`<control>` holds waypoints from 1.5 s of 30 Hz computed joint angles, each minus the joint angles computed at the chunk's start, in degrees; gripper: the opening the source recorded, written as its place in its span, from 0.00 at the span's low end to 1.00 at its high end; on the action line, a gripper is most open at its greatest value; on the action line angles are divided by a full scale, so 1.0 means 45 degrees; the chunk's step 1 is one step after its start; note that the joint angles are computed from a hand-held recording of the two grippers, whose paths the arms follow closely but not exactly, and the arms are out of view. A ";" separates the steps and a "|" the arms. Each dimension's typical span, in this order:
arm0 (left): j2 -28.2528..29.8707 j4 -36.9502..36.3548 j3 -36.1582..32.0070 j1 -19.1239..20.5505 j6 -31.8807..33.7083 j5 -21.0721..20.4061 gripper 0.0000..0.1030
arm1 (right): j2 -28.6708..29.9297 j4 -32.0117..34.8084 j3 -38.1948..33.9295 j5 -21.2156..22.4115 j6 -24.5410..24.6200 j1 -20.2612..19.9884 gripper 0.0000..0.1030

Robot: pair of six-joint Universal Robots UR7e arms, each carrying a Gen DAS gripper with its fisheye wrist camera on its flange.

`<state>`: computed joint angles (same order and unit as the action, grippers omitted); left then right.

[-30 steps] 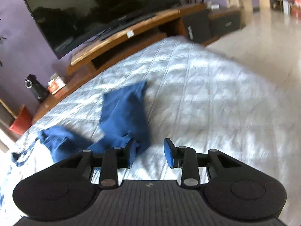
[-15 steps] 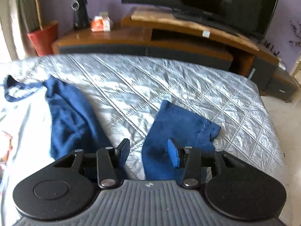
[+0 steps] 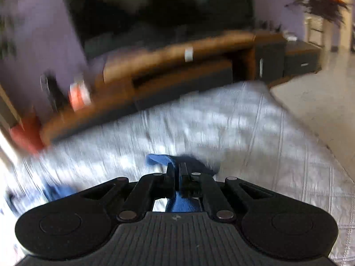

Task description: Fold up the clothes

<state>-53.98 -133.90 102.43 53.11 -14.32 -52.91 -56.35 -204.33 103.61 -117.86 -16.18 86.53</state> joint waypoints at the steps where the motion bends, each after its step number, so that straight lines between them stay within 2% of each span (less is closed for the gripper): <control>1: 0.0001 -0.0013 0.0004 -0.0006 0.0000 -0.0004 1.00 | -0.0188 -0.0782 0.0168 0.0711 0.0253 -0.0049 0.03; 5: -0.0008 -0.0054 0.0049 -0.0040 0.0026 0.0005 1.00 | -0.0740 -0.2913 0.0522 0.3054 0.1507 0.0002 0.03; 7: -0.0021 -0.0066 0.0060 -0.0042 0.0019 -0.0008 1.00 | -0.1014 -0.3292 0.0717 0.4487 0.2308 -0.0129 0.03; 11: -0.0050 -0.0119 0.0058 -0.0040 0.0010 -0.0045 1.00 | -0.1260 -0.3817 0.0959 0.5995 0.3085 -0.0196 0.03; 12: -0.0055 -0.0131 0.0049 -0.0036 -0.0001 -0.0054 1.00 | -0.1254 -0.3932 0.0950 0.6047 0.3185 -0.0186 0.03; 14: -0.0066 -0.0158 0.0028 -0.0022 -0.0029 -0.0085 1.00 | -0.1270 -0.3947 0.0926 0.5545 0.2572 0.0036 0.03; 16: -0.0080 -0.0185 0.0015 -0.0012 -0.0058 -0.0107 1.00 | -0.1178 -0.3548 0.0721 0.4557 0.1427 0.0292 0.03; 18: -0.0090 -0.0200 0.0008 -0.0008 -0.0079 -0.0118 1.00 | -0.1016 -0.3415 0.0514 0.3924 0.0827 0.0469 0.03; 25: -0.0104 -0.0190 0.0000 -0.0004 -0.0137 -0.0135 1.00 | -0.0856 -0.4039 0.0486 0.5659 0.2146 0.0131 0.03; 27: -0.0118 -0.0217 -0.0018 0.0002 -0.0159 -0.0142 1.00 | -0.1030 -0.4035 0.0804 0.6544 0.2426 -0.0019 0.03; 32: -0.0172 -0.0224 -0.0040 0.0016 -0.0216 -0.0166 1.00 | -0.1307 -0.4035 0.2162 0.9342 0.2017 -0.0350 0.06; 36: -0.0237 -0.0256 -0.0096 0.0055 -0.0297 -0.0160 1.00 | -0.1584 -0.2889 0.3756 1.1432 0.0853 -0.0839 0.09; 39: -0.0265 -0.0280 -0.0200 0.0119 -0.0413 -0.0099 1.00 | -0.1420 -0.1990 0.4699 1.1396 -0.0102 -0.0962 0.09; 45: -0.0328 -0.0247 -0.0529 0.0345 -0.0859 0.0076 1.00 | -0.0104 -0.1818 0.5502 1.0797 -0.0110 -0.0828 0.09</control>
